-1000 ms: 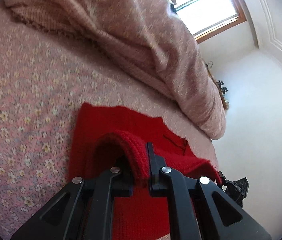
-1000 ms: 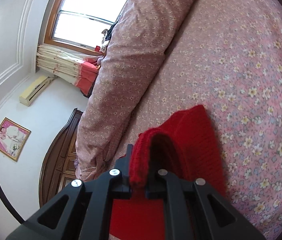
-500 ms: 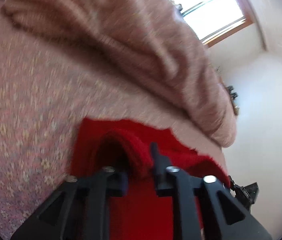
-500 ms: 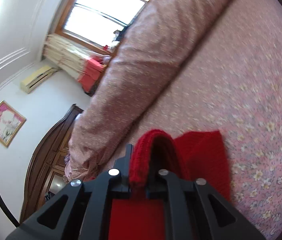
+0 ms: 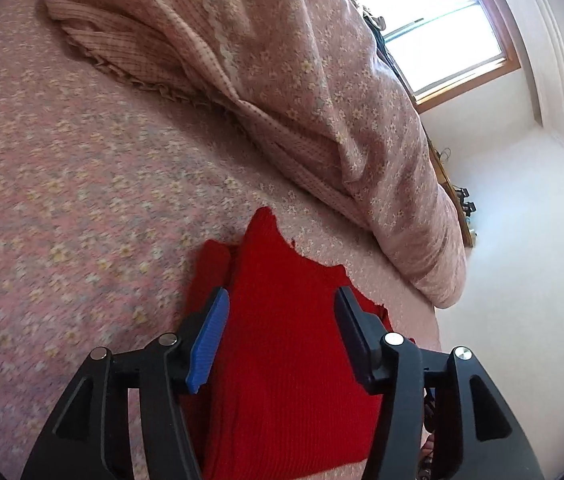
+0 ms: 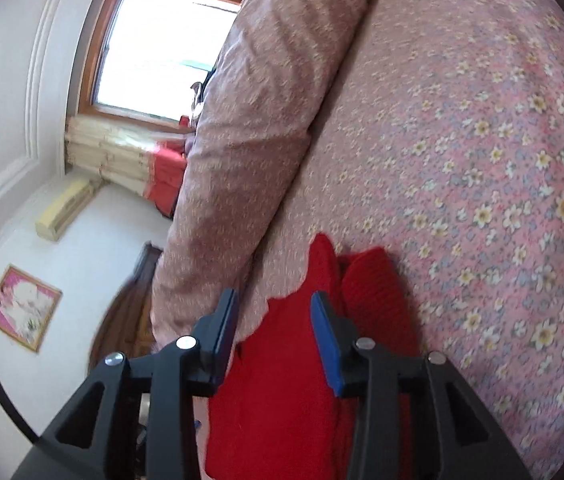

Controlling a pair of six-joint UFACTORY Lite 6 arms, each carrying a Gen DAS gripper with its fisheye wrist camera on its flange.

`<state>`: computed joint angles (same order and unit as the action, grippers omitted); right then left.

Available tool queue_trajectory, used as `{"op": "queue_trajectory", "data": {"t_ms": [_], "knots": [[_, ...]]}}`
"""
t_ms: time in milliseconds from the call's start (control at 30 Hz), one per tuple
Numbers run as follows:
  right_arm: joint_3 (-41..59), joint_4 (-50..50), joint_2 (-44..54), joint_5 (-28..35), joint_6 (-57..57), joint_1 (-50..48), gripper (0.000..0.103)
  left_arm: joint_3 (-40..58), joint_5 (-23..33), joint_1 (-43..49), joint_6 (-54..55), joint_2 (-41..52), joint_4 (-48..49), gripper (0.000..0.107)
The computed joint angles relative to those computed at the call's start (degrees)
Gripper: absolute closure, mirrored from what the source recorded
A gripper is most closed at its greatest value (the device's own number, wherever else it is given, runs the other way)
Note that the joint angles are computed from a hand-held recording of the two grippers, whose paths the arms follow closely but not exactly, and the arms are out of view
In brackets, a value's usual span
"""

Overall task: Fold small clothes
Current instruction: 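Open both tools to release the folded hem and withdraw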

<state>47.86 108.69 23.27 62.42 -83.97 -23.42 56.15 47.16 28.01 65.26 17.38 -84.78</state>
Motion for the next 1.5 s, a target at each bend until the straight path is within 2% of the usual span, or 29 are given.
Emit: {"op": "queue_trajectory", "data": {"t_ms": [233,367,433,533,600,767,833,900,967,1000,1100,1133,1267,1400,1500], "knots": [[-2.6,-12.5,-11.9,-9.5,4.3,3.6,0.062,-10.1,3.7,3.3,0.7,-6.9,4.5,0.058],[-6.4,-14.7,-16.3,-7.5,6.6,3.7,0.062,-10.5,1.2,-0.1,0.9,-8.7,6.6,0.058],[-6.7,-15.9,-17.7,-11.0,6.2,5.2,0.062,-10.7,-1.1,-1.9,1.5,-9.2,6.3,0.058],[-4.9,-17.9,-18.0,-21.1,7.3,8.7,0.062,-9.7,-2.4,-4.0,1.4,-7.8,7.1,0.058],[-4.2,-18.8,-17.3,-22.7,8.2,8.2,0.062,-9.4,-3.4,-4.9,1.3,-7.3,7.5,0.058],[-4.2,-19.0,-16.2,-20.5,8.7,2.7,0.062,-8.6,-3.3,-4.9,2.1,-6.3,7.4,0.058],[-4.1,-18.9,-14.7,-17.3,8.2,0.4,0.062,-9.3,-2.3,-3.5,2.8,-7.2,8.6,0.058],[-3.4,-20.3,-12.1,-12.6,9.0,-1.6,0.048,-11.0,-1.4,-2.3,2.9,-9.1,10.0,0.058],[-4.1,-22.0,-11.2,-10.5,10.3,-2.6,0.041,-13.4,-0.1,-0.8,3.2,-11.2,11.6,0.055],[-4.8,-22.2,-11.5,-10.4,10.3,-2.6,0.041,-15.2,0.2,-0.2,3.3,-12.8,12.6,0.052],[-9.7,-22.7,-15.5,-9.7,9.3,-3.9,0.038,-20.5,1.4,2.6,3.6,-17.5,14.3,0.044],[-11.9,-22.9,-17.5,-8.8,8.7,-5.2,0.038,-21.9,3.5,4.2,3.9,-17.5,14.5,0.043],[-20.1,-27.1,-24.5,-5.4,8.2,-12.0,0.030,-24.2,6.3,8.7,2.3,-15.7,15.9,0.040],[-25.8,-30.7,-22.0,-1.4,4.9,-18.6,0.028,-25.0,12.6,12.9,3.4,-9.1,17.5,0.040],[-27.2,-29.9,-18.7,-1.7,1.0,-18.7,0.028,-27.8,13.2,13.5,4.7,-10.9,15.9,0.036]]}}
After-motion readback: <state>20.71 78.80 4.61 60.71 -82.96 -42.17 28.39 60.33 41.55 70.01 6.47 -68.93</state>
